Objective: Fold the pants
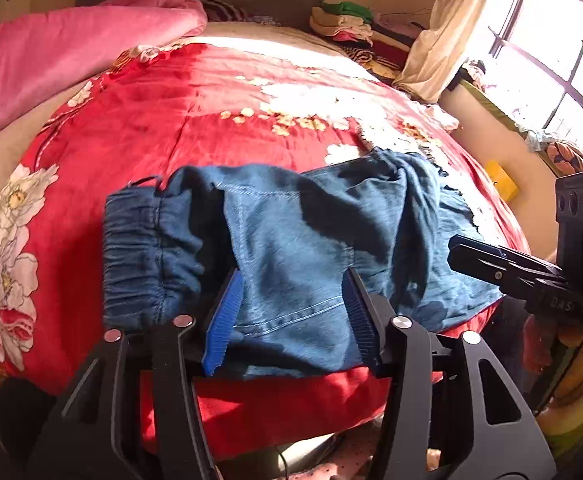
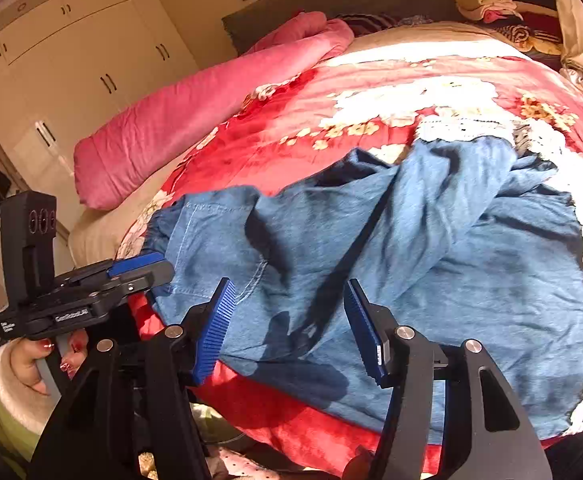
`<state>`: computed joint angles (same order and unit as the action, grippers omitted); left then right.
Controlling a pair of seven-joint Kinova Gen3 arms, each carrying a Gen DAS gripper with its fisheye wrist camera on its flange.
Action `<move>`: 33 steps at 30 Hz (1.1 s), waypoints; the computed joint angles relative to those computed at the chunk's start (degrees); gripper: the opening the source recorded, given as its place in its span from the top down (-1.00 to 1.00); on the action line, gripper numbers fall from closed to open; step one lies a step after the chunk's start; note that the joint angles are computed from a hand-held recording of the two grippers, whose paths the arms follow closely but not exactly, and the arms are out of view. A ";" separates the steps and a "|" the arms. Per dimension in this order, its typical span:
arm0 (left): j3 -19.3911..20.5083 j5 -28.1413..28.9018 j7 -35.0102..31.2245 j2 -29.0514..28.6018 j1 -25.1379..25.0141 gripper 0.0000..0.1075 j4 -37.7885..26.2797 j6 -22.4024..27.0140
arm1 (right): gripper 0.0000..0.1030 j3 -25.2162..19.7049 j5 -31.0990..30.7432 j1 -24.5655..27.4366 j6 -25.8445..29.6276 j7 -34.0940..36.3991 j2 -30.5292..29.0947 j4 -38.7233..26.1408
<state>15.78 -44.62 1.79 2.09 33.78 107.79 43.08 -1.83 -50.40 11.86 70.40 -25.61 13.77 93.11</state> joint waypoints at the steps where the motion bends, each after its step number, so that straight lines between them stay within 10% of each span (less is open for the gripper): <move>1: -0.03 -0.19 -0.42 0.21 -0.08 0.07 -0.51 -0.64 | -0.15 0.28 -0.06 0.13 -0.76 -0.22 -0.06 -0.38; 20: -4.20 17.39 -25.74 12.14 -0.58 0.07 -10.93 -15.44 | -0.37 -2.28 11.08 -2.64 -9.36 -11.91 6.45 -15.63; 27: -5.10 26.58 -34.84 16.89 -2.28 0.70 -14.22 -16.73 | -0.37 -3.67 20.89 -8.56 -8.95 -20.37 12.34 -25.84; 33: -8.23 31.86 -38.88 18.17 -0.79 0.81 -13.60 -18.86 | -0.37 -3.93 29.40 -13.60 -4.56 -27.52 20.09 -37.64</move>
